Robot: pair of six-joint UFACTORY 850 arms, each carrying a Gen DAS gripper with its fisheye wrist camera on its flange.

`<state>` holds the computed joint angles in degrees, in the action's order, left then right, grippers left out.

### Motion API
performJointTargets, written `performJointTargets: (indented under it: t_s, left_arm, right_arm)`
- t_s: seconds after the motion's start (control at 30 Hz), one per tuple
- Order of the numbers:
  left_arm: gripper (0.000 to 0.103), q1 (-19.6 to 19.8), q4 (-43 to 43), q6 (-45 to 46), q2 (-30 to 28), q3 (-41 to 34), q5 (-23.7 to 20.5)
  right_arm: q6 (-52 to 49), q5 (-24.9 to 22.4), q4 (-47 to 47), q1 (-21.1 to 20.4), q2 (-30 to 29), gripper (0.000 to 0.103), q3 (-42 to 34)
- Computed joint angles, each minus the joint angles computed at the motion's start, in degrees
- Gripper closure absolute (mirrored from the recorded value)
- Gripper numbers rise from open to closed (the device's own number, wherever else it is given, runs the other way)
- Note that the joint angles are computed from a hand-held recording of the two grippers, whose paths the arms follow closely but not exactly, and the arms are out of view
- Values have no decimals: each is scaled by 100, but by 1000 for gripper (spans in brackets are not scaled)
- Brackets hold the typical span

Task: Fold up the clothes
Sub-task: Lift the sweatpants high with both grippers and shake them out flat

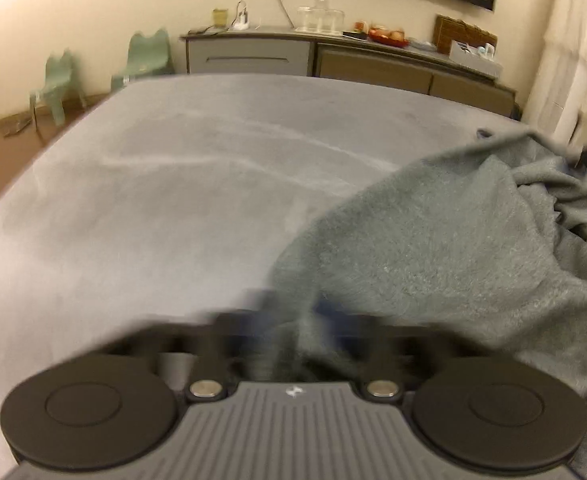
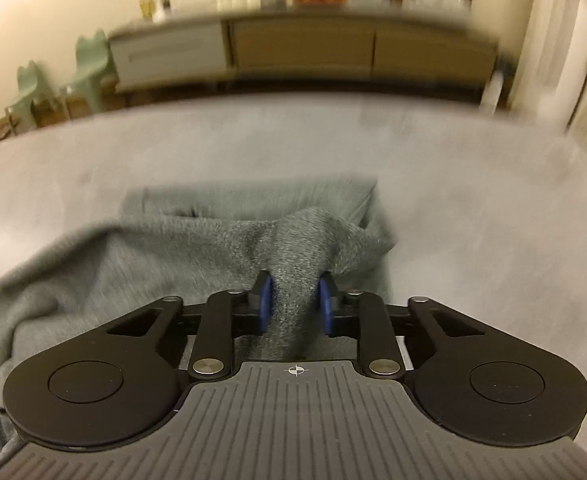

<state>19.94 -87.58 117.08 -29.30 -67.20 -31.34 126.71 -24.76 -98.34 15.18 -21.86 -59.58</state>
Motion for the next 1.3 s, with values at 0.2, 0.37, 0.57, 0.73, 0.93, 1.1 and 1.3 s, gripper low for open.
performJointTargets:
  t_s: [0.2, 0.37, 0.57, 0.73, 0.93, 1.1, 1.3]
  left_arm:
    - [96, 165, -1571, 635, 735, -193, -1081]
    - [96, -128, -1865, 372, 1158, -807, -1168]
    - [92, -1081, -502, -1088, 410, -2092, 561]
    - [71, -1515, -560, -594, -240, -1954, 2182]
    - [53, -484, -1275, 115, 124, -497, 769]
    - [46, -108, -629, -53, 116, -190, 350]
    - [31, -661, -1330, 448, -283, -858, 940]
  right_arm:
    - [990, -2633, -1434, 670, 2009, 85, 1191]
    - [286, -3772, -1178, 934, 2782, 84, 1020]
    - [-861, -3364, -51, 252, 1653, 58, -52]
    - [-1395, -2772, 1281, -100, 1004, 25, 13]
    - [857, -1646, 71, -238, 2028, 15, 2269]
    - [2361, -1504, -540, -483, 2104, 15, 3160]
    - [2190, -1801, -1205, -581, 1615, 9, 2610]
